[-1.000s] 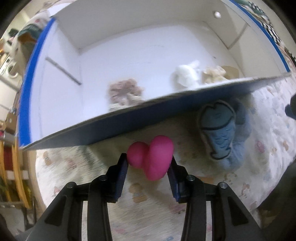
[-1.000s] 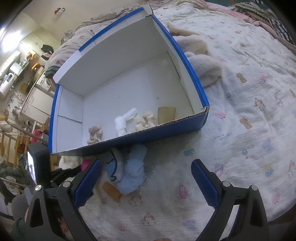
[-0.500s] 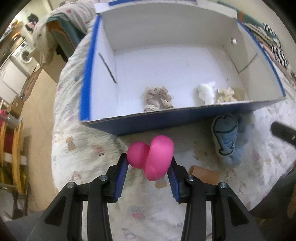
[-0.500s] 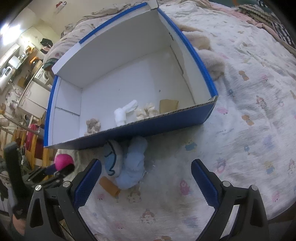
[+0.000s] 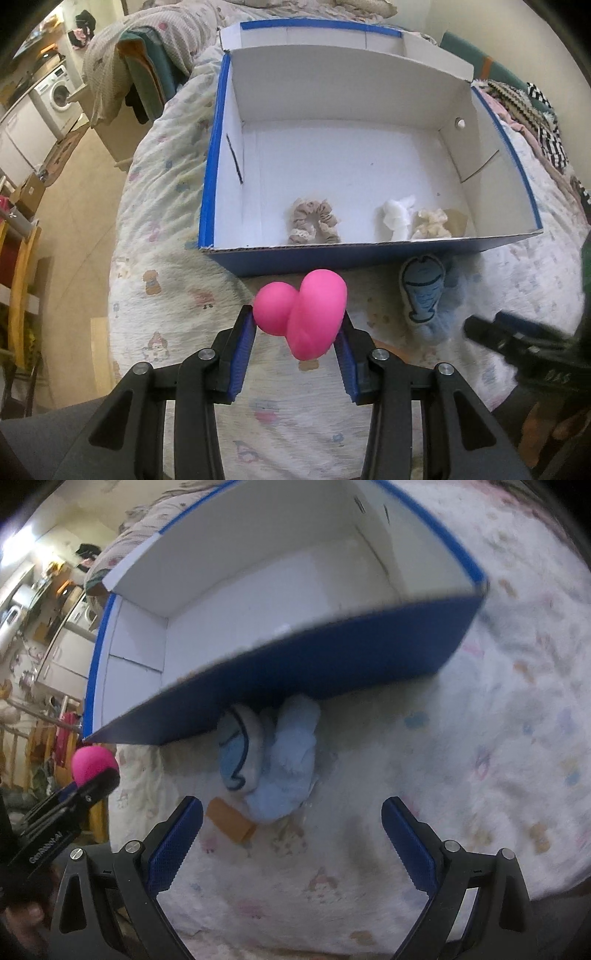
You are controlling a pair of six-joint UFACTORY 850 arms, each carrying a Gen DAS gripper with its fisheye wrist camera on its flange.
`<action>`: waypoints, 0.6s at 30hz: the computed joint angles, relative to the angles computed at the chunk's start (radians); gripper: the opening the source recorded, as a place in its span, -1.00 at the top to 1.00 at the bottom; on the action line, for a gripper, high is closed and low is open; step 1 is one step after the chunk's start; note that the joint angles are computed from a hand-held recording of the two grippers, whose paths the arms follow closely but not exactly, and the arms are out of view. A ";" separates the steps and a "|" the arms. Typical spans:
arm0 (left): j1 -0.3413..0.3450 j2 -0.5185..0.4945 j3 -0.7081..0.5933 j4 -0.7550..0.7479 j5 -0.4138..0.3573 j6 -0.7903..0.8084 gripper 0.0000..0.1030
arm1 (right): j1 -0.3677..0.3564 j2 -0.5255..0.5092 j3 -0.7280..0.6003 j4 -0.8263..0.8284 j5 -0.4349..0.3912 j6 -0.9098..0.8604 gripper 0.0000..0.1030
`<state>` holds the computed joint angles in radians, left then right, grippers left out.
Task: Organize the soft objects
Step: 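Grasp the pink heart squishy with the left gripper while the right grasps the orange foam roll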
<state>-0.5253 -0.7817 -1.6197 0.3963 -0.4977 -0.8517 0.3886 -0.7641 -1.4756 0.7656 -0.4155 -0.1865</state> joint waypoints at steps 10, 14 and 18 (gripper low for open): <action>0.009 0.001 -0.008 -0.061 -0.015 0.034 0.26 | -0.043 -0.017 0.055 0.441 -0.135 -0.250 -0.34; 0.017 0.010 0.001 -0.076 -0.003 0.033 0.26 | -0.029 -0.043 0.027 0.431 -0.161 -0.217 -0.02; 0.022 0.017 0.009 -0.096 0.009 0.041 0.26 | 0.002 -0.091 -0.026 0.413 -0.196 -0.166 0.02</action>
